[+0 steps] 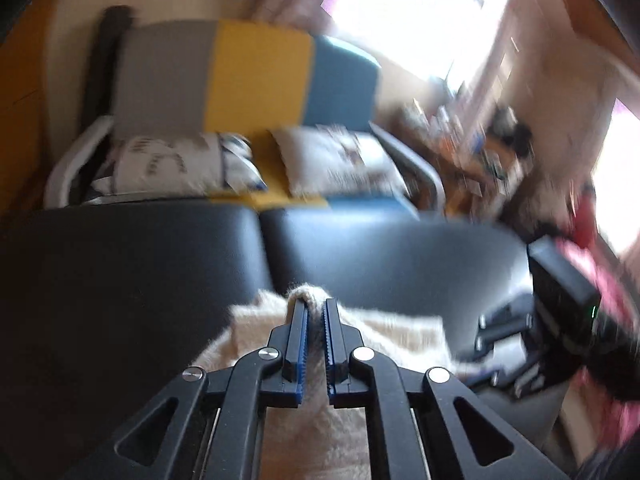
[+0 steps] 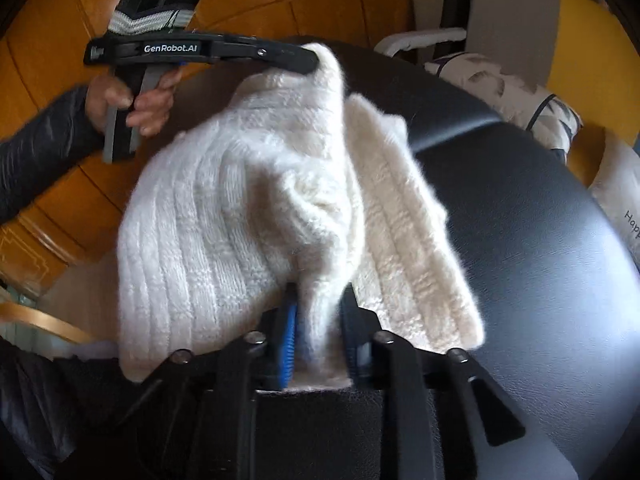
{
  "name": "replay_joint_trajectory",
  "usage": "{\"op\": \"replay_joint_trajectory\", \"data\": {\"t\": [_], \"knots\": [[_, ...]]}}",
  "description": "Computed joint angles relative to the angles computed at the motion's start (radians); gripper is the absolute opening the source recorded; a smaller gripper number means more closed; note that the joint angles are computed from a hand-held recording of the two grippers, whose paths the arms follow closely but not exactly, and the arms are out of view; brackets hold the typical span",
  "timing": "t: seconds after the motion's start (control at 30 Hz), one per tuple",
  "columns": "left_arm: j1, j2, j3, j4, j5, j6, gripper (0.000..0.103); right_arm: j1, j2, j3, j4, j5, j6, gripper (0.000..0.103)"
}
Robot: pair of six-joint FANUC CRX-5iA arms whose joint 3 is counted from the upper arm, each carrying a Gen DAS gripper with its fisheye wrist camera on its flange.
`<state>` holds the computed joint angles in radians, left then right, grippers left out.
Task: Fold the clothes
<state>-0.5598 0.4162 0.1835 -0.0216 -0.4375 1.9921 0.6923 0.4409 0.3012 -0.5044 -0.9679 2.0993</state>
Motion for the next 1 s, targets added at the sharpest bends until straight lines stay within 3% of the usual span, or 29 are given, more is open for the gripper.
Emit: {"op": "replay_joint_trajectory", "data": {"t": [0.1,0.13,0.2,0.27,0.37,0.5,0.63,0.7,0.77,0.83,0.9,1.0], "knots": [[-0.010,0.030,0.048,-0.142,-0.056,0.235,0.006,-0.008,-0.003,-0.008,-0.015,0.026,-0.021,0.019],[-0.008,0.062,0.074,-0.127,-0.098,0.246,0.006,0.004,0.003,-0.021,0.024,0.047,-0.058,0.019],[-0.020,0.134,0.165,-0.166,-0.220,0.303,0.006,-0.012,0.026,-0.016,-0.016,0.049,-0.093,0.020],[-0.024,0.131,0.172,-0.177,-0.225,0.316,0.009,-0.036,0.037,-0.013,-0.077,0.043,-0.111,0.023],[-0.031,0.106,0.176,-0.219,-0.246,0.376,0.014,-0.034,-0.005,-0.060,-0.069,0.084,-0.136,0.031],[-0.102,0.077,0.230,-0.432,-0.360,0.541,0.014,0.003,-0.091,-0.148,0.012,0.185,-0.166,0.031],[-0.162,0.035,0.199,-0.558,-0.338,0.701,0.015,0.028,-0.166,-0.200,0.011,0.241,-0.102,0.031],[-0.201,0.014,0.162,-0.611,-0.290,0.779,0.015,0.015,-0.165,-0.181,-0.066,0.191,-0.006,0.031],[-0.215,0.040,0.169,-0.569,-0.294,0.754,0.015,0.035,-0.137,-0.160,-0.036,0.169,-0.012,0.031],[-0.216,0.093,0.203,-0.491,-0.323,0.692,0.015,0.061,-0.055,-0.107,0.057,0.132,-0.134,0.031],[-0.225,0.135,0.238,-0.506,-0.371,0.701,0.015,0.028,0.008,-0.052,-0.017,0.100,-0.151,0.033],[-0.229,0.141,0.248,-0.524,-0.382,0.718,0.015,-0.004,-0.003,-0.062,-0.093,0.109,-0.168,0.033]]}}
